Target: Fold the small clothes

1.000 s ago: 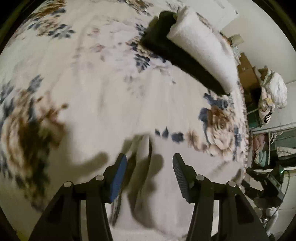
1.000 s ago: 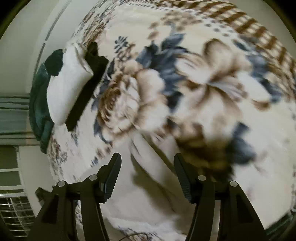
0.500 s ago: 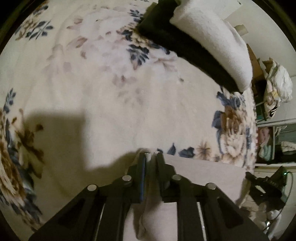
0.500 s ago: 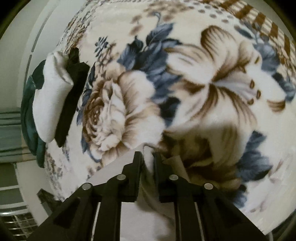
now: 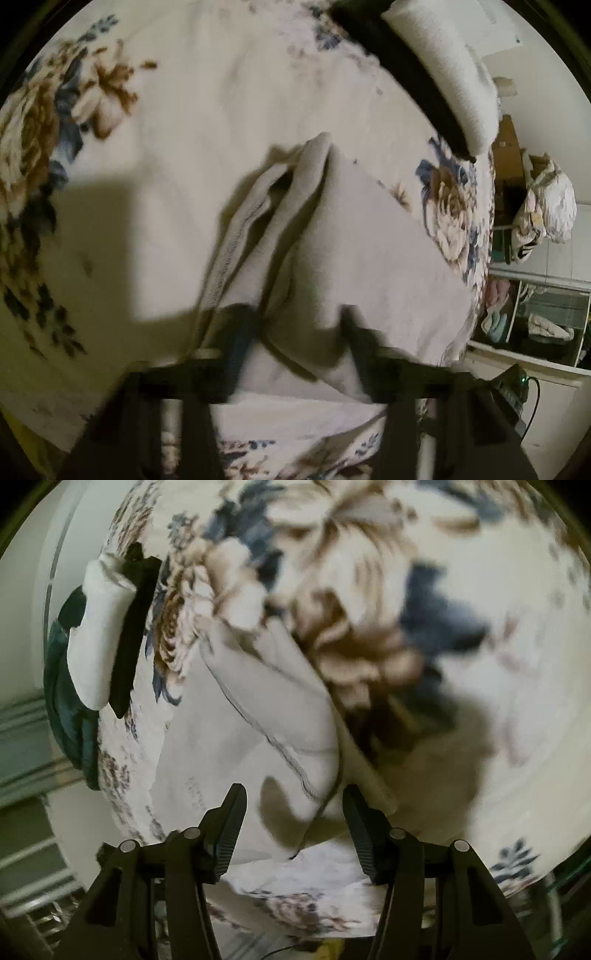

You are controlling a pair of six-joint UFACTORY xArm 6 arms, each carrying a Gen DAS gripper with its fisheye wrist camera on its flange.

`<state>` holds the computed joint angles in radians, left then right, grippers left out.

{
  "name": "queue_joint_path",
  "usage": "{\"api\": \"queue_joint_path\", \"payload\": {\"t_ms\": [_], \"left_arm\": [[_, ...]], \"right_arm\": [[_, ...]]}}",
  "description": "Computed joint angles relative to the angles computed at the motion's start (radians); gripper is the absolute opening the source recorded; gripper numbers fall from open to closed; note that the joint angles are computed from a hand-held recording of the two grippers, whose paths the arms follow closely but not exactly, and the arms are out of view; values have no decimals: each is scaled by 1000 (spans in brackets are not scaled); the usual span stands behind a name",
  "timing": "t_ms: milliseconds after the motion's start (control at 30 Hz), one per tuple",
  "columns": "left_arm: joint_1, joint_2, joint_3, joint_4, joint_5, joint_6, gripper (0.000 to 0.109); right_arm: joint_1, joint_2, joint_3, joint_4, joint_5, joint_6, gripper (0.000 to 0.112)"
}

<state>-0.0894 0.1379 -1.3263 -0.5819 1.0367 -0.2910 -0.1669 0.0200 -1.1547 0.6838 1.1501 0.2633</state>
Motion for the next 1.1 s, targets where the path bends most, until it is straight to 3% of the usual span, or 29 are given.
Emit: {"api": "queue_joint_path", "payload": {"t_ms": [33, 100, 233, 433, 533, 600, 667, 767, 900, 1100], "left_arm": [[-7, -3, -2, 9, -9, 3, 9], [-23, -34, 4, 61, -45, -3, 8], [-14, -68, 0, 97, -40, 18, 8], [1, -47, 13, 104, 26, 55, 13], [11, -55, 22, 72, 49, 53, 28], [23, -90, 60, 46, 19, 57, 48], [36, -115, 95, 16, -30, 61, 57], [53, -99, 99, -17, -55, 73, 59], [70, -26, 90, -172, -90, 151, 59], [49, 68, 35, -182, -83, 192, 62]], "right_arm": [[9, -15, 19, 0, -28, 3, 43], [30, -31, 29, -25, -52, 11, 8], [45, -70, 37, -60, -74, 17, 5], [28, -43, 9, -140, 7, 44, 5], [15, -11, -26, -151, 56, 7, 20], [6, -9, -36, -158, 53, -19, 56], [-7, -13, -33, -141, 18, -56, 69], [-25, 24, -53, -87, 13, -120, 79], [-50, 120, -92, 29, 34, -243, 80], [-64, 239, -150, 161, 108, -369, 80]]}}
